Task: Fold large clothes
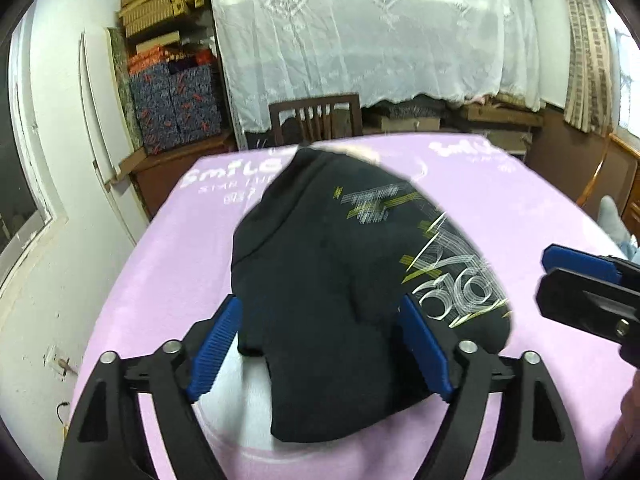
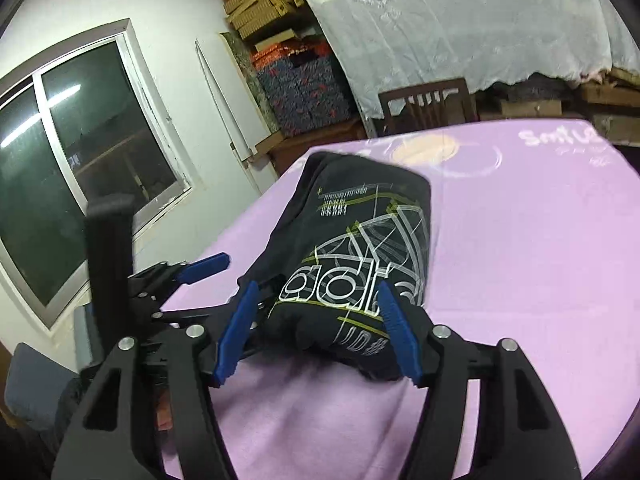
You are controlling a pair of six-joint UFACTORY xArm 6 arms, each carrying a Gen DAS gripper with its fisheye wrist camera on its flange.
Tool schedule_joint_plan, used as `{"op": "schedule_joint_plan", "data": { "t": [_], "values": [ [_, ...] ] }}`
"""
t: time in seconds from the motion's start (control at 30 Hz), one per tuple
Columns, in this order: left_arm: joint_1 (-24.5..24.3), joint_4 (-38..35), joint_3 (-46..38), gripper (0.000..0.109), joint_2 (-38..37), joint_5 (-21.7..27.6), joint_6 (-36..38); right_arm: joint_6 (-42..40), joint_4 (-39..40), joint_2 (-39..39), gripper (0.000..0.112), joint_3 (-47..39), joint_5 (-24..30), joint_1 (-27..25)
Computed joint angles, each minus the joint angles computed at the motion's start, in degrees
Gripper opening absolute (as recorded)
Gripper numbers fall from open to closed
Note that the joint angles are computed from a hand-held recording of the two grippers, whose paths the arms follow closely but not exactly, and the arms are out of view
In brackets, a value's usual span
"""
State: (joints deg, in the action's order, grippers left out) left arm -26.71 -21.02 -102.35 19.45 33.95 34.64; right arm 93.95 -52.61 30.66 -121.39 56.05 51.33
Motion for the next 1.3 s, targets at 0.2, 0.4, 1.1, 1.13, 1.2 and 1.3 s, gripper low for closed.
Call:
{"op": "schedule_joint_plan", "data": {
  "t": [0.2,0.4,1.1,1.13,1.2,1.3],
  "values": [
    [-1.04,-1.79,-1.65,0.097,-0.73,-0.74,0.5,9.08,-1.04,-6.19,0.079,8.74,-7.62,-2.58],
    [-1.74,1.93,-9.33,0.099,4.48,3.24,-3.03,9.23,3.65,-6.68,0.088,10.06,-12.82,-5.75],
    [0.31,-1.28,-24.12,0.099,11.37,17.79,-12.82,17.22,3.82,-10.46,0.09,17.78,-18.59,-8.95],
    [0.47,-1.82,-23.07,0.099,10.57,17.56,-12.69,18.55,2.96,-10.94,0.09,18.39,-18.31,-8.59],
    [0.63,-2.39,-20.14,0.099,8.43,16.46,-12.29,19.92,1.75,-11.49,0.09,19.05,-18.24,-7.95],
    [0.48,-1.26,-19.66,0.099,7.84,16.2,-11.5,18.7,2.05,-10.93,0.09,17.82,-16.9,-6.99]
  ]
}}
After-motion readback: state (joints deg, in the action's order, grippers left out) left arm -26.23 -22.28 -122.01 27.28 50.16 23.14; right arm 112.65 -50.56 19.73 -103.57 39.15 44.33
